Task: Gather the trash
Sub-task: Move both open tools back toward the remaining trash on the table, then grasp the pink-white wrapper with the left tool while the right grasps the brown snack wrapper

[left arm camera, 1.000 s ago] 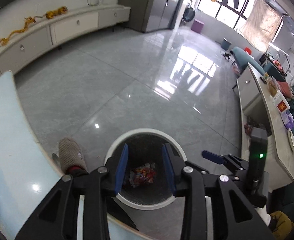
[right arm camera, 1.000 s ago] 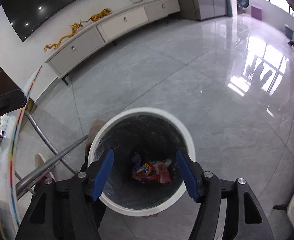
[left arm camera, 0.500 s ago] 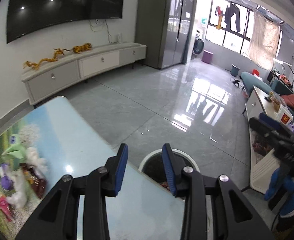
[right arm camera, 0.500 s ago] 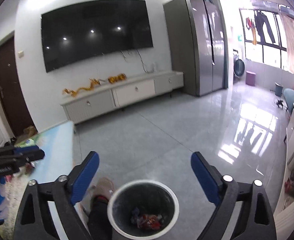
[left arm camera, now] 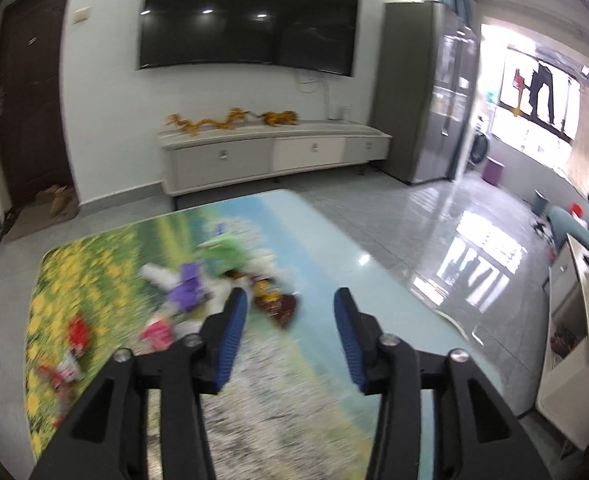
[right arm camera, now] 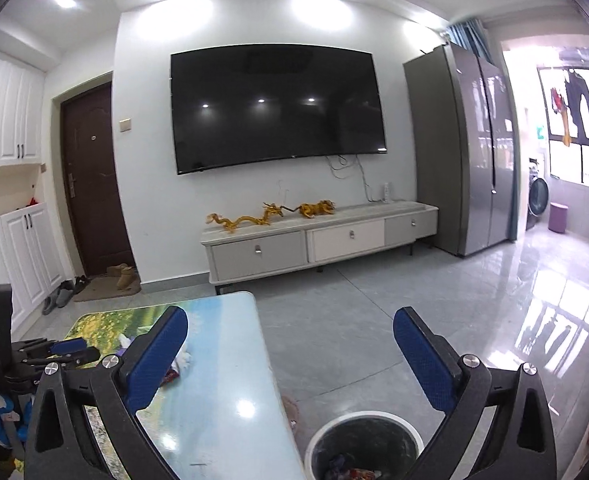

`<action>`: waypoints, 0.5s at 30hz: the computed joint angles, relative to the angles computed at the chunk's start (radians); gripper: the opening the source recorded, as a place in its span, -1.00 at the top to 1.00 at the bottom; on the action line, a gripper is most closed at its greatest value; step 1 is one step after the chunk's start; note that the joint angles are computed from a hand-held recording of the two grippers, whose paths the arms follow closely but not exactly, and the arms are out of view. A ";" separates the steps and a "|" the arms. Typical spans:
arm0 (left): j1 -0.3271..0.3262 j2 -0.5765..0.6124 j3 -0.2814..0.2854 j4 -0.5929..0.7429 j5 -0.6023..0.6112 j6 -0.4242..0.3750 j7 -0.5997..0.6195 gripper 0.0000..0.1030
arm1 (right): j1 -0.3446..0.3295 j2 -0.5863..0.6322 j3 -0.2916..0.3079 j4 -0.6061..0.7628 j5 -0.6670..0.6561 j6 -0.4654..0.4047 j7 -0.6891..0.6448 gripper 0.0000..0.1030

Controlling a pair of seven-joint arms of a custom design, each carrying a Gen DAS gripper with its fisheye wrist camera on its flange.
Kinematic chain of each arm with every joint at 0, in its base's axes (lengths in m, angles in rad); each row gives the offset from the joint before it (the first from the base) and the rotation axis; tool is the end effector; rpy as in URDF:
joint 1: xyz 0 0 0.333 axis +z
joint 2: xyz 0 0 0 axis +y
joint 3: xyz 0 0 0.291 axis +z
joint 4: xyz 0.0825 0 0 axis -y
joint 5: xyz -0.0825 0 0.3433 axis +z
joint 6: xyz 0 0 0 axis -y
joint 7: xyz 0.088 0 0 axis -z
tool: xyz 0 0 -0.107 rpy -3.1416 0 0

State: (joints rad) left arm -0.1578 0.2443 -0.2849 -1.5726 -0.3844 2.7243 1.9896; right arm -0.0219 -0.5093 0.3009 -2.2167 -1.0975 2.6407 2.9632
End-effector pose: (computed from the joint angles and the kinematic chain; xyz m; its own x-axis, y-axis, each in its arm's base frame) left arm 0.5929 -0.2401 0.5971 -0.5591 -0.8226 0.1036 -0.5200 0.2506 -0.8166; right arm 0.3953 0.1681 0.6406 -0.2812 -0.9590 -0.0349 -0.2662 0.1129 -0.9573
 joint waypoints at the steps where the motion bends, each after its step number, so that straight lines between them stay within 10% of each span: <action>1: 0.014 -0.019 0.002 -0.033 -0.021 0.014 0.007 0.09 | 0.003 0.032 0.002 0.026 0.003 0.012 -0.008 -1.00; 15: 0.149 0.076 0.056 0.013 -0.093 -0.123 0.015 0.09 | 0.241 0.591 -0.159 0.431 0.467 0.023 -0.543 -1.00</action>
